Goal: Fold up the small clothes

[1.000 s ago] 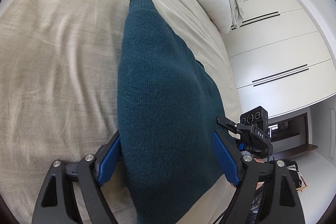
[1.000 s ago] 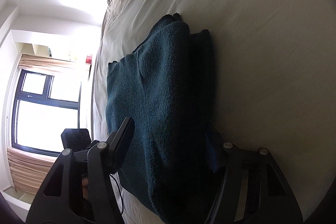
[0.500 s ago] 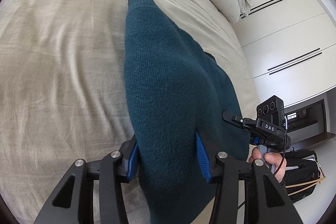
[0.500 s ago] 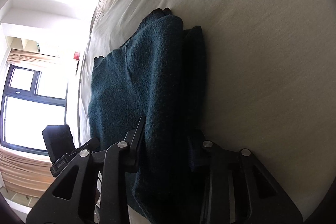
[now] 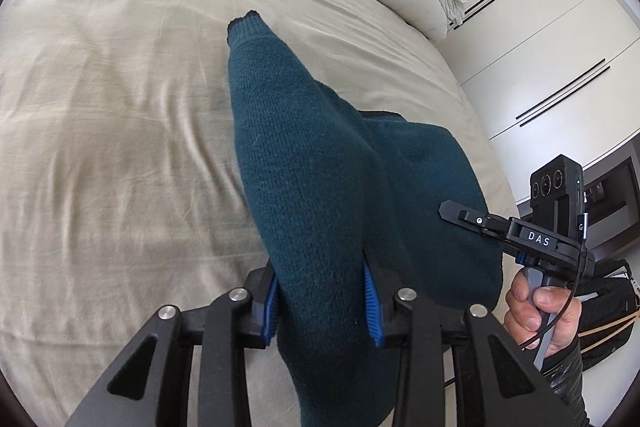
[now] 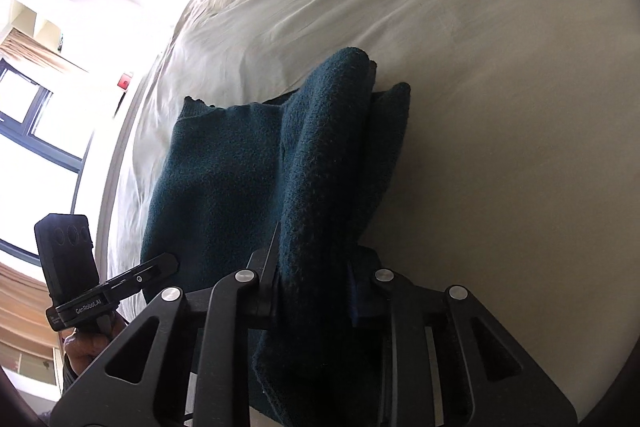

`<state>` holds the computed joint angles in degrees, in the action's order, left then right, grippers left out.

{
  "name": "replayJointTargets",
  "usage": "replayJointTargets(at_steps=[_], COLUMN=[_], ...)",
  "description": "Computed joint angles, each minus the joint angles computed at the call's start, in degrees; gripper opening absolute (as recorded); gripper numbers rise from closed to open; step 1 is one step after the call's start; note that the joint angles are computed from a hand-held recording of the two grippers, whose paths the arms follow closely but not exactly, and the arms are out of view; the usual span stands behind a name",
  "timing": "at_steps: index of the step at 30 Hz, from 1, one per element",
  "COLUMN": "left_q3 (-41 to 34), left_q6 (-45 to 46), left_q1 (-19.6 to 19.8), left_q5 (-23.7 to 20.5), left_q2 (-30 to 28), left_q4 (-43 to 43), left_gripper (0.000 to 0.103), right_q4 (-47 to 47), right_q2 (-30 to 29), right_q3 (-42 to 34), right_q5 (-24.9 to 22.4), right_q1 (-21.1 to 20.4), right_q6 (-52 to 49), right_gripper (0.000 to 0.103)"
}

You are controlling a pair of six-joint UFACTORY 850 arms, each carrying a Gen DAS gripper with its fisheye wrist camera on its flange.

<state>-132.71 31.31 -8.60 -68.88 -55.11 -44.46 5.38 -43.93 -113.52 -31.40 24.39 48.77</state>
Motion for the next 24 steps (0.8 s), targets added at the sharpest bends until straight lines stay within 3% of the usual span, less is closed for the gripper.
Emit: replayJointTargets(at_steps=[9,13,15,17,21,24], left_q3=[24.11,31.28,34.06,36.45,39.23,39.59], left_q6=[12.35,14.91,15.06,15.30,17.61,18.38], left_q1=[6.05,8.14,8.66,8.91,8.98,9.01], left_q5=[8.06,10.73,12.67,14.50,17.11,17.84], left_q2=[17.15,21.29,22.16,22.90,24.36,24.35], left_q4=[1.34,2.84,3.80,3.90,2.07,2.02], left_gripper=[0.037,0.038,0.039,0.041,0.043,0.045], right_q4=[-0.76,1.59,2.54,1.50,11.13,14.44], right_q2=[-6.34,-12.24,-13.33,-13.47,-8.57,-7.76], right_q3=[-11.56,-19.49,-19.72,-18.34,-5.20,-2.22], right_q5=[-1.01,-3.43,-3.47,-3.11,7.38,11.40], right_q1=[7.71,10.63,11.26,11.53,10.72,10.73], right_q6=[1.94,2.03,2.86,5.83,3.20,0.68], right_gripper=[0.022,0.022,0.022,0.022,0.025,0.025])
